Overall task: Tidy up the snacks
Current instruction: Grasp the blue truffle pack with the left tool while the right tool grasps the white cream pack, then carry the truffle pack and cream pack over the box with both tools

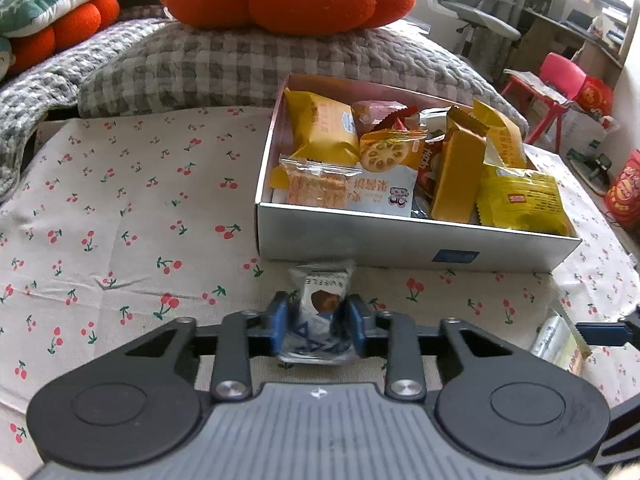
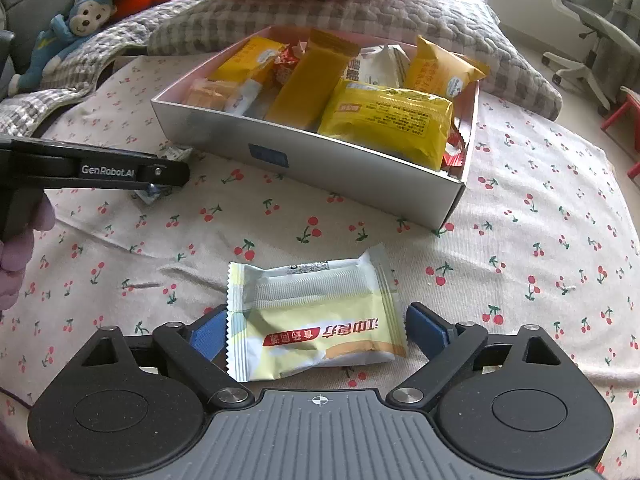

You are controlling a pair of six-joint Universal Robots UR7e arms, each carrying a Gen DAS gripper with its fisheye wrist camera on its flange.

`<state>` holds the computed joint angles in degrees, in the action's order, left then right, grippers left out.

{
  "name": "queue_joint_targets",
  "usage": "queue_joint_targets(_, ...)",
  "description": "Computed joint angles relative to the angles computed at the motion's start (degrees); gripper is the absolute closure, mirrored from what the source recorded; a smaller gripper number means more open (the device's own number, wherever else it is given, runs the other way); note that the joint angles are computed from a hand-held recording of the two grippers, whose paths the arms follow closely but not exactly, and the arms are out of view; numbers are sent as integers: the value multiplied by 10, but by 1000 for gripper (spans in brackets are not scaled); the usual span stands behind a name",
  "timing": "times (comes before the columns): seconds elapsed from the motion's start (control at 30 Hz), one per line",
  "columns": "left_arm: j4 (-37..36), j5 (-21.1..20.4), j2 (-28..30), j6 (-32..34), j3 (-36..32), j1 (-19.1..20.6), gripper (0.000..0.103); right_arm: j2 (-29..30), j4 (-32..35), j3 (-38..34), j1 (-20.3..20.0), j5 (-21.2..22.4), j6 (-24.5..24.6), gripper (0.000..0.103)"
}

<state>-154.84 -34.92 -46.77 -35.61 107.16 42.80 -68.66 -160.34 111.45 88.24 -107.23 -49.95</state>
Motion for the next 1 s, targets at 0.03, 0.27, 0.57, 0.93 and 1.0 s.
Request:
queue_joint_targets(0.03,-2,-4,-2,0,1,0,78,0,1,0,0,1,0,12)
queue_joint_targets(0.27,1,-16,-5,-5,2,-1,81,-3,-1,1,3,4,-5,29)
queue_joint_targets(0.57,21,-26,-6,-20,-5,-4,81,-7,-19,11,5,11,-16,37)
queue_joint_targets(0.93,-4,-24,-16,-15,-1,-12,81,-23,-2,-4,10,41,9,37)
queue_joint_targets(1.0,-12,-23,-16,-12,-1,-14,81,-26,-1,-7,10,46,17,37)
